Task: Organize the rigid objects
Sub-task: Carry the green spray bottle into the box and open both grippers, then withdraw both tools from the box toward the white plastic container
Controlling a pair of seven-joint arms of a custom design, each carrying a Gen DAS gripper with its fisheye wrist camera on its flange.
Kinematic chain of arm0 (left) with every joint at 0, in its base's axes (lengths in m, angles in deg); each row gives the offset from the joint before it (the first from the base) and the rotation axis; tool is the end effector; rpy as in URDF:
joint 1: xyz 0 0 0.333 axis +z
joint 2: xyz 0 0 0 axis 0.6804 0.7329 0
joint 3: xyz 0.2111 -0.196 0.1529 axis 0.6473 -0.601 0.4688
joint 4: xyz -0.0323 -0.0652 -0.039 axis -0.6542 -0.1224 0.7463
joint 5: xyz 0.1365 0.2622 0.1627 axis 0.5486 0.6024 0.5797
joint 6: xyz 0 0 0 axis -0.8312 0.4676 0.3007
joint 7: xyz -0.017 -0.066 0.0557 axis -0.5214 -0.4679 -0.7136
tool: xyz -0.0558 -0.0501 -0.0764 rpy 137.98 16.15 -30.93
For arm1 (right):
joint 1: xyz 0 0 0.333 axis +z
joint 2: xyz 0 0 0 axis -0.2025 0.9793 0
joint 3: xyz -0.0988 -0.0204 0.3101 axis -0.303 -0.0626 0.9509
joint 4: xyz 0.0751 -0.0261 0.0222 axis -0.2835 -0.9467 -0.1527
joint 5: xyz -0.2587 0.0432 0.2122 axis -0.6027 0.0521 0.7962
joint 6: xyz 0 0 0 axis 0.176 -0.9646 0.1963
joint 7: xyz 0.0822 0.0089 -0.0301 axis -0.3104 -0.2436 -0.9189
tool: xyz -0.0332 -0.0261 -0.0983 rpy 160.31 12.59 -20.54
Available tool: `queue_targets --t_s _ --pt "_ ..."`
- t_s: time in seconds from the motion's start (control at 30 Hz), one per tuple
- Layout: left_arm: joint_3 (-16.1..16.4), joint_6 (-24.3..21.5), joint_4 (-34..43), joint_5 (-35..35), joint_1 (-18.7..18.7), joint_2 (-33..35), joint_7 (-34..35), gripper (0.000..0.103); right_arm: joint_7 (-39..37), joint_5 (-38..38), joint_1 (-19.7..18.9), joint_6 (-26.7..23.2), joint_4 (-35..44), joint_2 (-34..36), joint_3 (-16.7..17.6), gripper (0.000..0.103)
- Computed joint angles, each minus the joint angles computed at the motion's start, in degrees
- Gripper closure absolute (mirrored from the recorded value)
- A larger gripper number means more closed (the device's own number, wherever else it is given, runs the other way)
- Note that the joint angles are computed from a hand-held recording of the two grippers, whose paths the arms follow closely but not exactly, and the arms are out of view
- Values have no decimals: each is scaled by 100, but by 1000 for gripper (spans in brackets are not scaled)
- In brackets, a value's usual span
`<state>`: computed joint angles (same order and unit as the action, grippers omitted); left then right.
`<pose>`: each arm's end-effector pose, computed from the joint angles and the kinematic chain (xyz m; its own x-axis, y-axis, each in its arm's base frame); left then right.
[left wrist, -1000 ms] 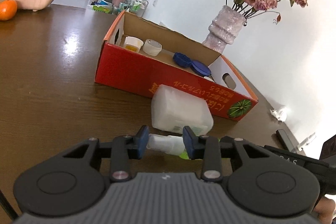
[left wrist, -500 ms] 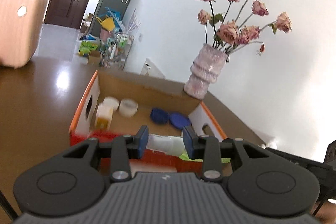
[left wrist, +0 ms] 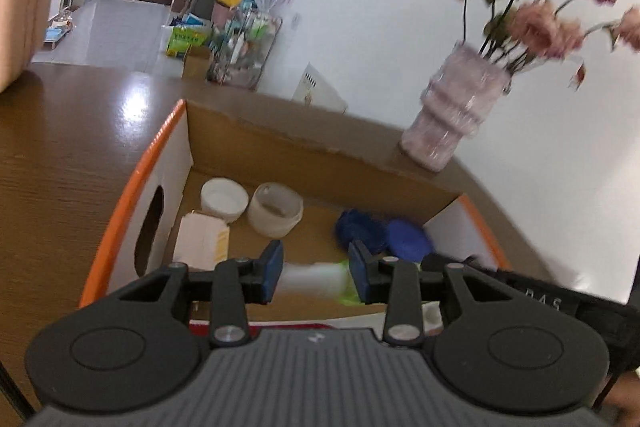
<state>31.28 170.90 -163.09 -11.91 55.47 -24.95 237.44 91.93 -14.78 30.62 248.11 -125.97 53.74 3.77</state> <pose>0.6953 -0.0543 0.3884 -0.3957 -0.8304 0.3923 -0.6865 -0.0163 -0.7269 0.6243 0.2136 0.3832 -0.1601 -0.9172 -0.3650 -0.5466 0.3902 -0.7409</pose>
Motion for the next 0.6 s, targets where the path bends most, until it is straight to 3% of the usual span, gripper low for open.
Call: queue_targets --t_s 0.17,0.23,0.37,0.47,0.6 --pt "-89 367 -143 37 6 0 303 65 -14 47 121 161 28 125 -176 75" --pt "-191 620 -304 -21 70 -88 582 61 -132 99 31 339 -157 -3 -15 75" --pt "-790 1470 -865 -487 488 -383 1723 51 -575 366 268 624 -659 -321 -73 74" --pt "-1363 1674 -1313 -1113 1056 -680 2798 37 -1095 776 937 761 -1078 -537 -575 72" --pt "-1888 1885 -1812 -2561 1693 -1166 4427 29 -2023 1625 2296 860 -1683 -726 -1639 62"
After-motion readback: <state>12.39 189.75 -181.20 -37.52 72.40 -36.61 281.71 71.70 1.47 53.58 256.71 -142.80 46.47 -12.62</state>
